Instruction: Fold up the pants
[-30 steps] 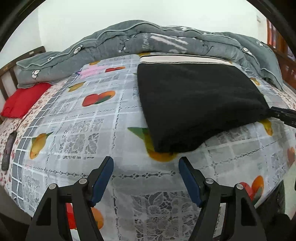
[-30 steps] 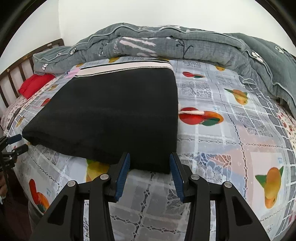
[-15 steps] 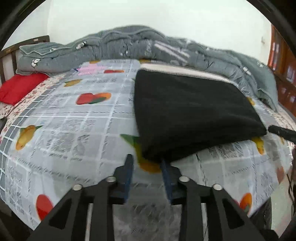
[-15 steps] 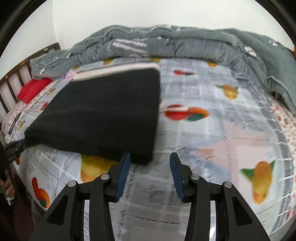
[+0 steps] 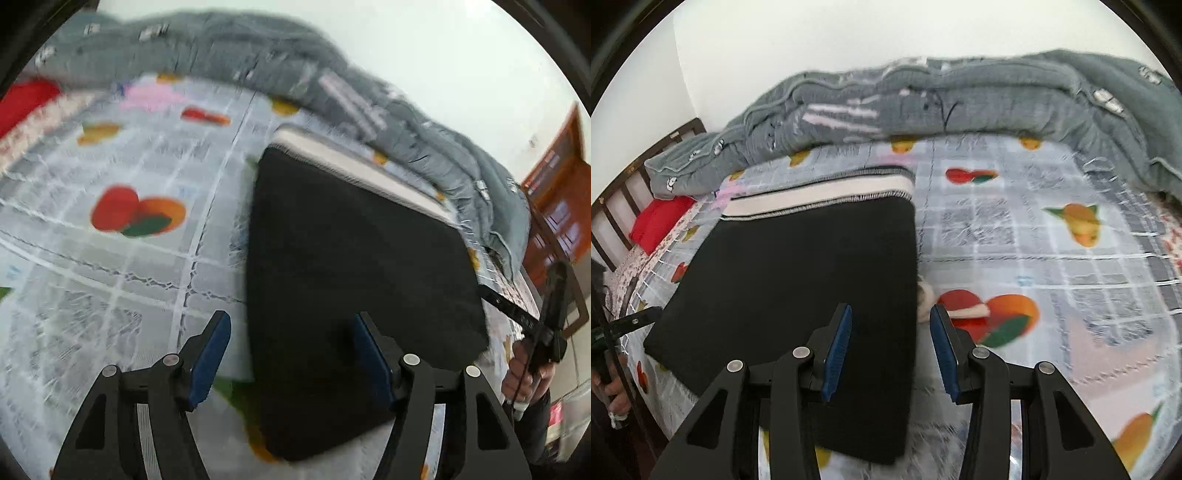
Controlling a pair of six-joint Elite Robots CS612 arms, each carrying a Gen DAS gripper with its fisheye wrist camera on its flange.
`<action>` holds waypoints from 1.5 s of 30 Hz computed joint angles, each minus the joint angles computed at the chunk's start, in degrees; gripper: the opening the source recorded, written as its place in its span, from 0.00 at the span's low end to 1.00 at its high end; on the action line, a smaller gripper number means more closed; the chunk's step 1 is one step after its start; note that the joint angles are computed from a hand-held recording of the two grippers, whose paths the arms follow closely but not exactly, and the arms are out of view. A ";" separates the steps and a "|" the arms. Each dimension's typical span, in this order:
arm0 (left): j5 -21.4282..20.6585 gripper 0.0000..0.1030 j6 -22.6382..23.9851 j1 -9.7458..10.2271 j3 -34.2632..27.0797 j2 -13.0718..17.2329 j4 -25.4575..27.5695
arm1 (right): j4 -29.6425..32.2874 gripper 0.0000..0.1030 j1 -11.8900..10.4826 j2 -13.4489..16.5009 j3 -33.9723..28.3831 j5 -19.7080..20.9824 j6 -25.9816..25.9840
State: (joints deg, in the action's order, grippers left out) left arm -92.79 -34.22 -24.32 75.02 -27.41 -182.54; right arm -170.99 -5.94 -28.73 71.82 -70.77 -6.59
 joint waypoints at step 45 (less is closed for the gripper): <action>8.16 0.31 -0.69 -0.48 -11.20 4.23 11.47 | 3.08 0.13 2.18 5.17 -9.63 -9.03 0.40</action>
